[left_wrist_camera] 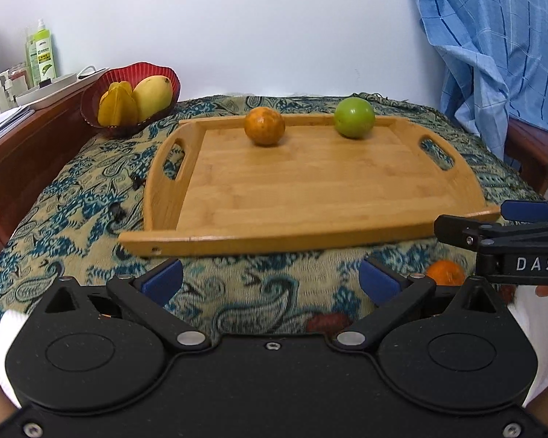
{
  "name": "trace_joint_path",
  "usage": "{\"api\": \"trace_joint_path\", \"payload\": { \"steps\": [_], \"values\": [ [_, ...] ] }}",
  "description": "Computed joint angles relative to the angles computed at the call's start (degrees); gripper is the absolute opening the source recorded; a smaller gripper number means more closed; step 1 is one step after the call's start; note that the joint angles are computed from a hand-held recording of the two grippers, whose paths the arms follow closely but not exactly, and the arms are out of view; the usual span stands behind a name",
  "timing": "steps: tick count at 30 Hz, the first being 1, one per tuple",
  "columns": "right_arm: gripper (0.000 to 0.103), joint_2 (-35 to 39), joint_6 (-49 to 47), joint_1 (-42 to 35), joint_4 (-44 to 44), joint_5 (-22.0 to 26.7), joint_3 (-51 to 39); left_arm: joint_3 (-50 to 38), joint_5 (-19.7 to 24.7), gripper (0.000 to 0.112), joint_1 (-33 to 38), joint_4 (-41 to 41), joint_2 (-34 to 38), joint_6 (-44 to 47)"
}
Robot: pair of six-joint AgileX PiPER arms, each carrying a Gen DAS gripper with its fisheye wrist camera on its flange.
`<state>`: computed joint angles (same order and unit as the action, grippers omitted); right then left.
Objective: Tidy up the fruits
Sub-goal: 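Withdraw both grippers from the tray back toward the remaining fruits, then close the left gripper on a mandarin while the right gripper grasps another mandarin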
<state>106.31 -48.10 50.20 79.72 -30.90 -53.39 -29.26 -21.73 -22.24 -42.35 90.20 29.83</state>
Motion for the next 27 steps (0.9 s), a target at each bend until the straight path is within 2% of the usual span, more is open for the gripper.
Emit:
{"api": "trace_joint_path", "payload": {
  "steps": [8, 13, 16, 18, 22, 27],
  "values": [
    [0.103, -0.1, 1.3, 3.9, 1.0, -2.8, 2.8, 5.7, -0.8, 0.102, -1.0, 5.0, -3.1, -6.4],
    [0.103, -0.1, 1.6, 5.9, 1.4, -3.8, 3.8, 8.6, -1.4, 0.093, -2.0, 5.4, -5.4, -7.1],
    [0.100, 0.1, 1.9, 6.5, 1.5, -3.8, 4.0, 9.2, -0.6, 0.078, -2.1, 5.5, -6.5, -7.3],
    [0.099, 0.1, 2.1, 6.9, 1.6, -4.0, 4.2, 9.4, 0.6, 0.061, -1.9, 6.6, -7.1, -8.2],
    [0.093, 0.0, 3.2, 7.1, 1.2, -3.8, 4.5, 9.0, 3.4, 0.047, -1.7, 6.5, -8.1, -7.4],
    [0.084, -0.5, 4.8, 6.6, -1.0, -2.0, 5.0, 9.4, 5.1, 0.031, -2.7, 2.4, -9.1, -3.4]
  ]
}}
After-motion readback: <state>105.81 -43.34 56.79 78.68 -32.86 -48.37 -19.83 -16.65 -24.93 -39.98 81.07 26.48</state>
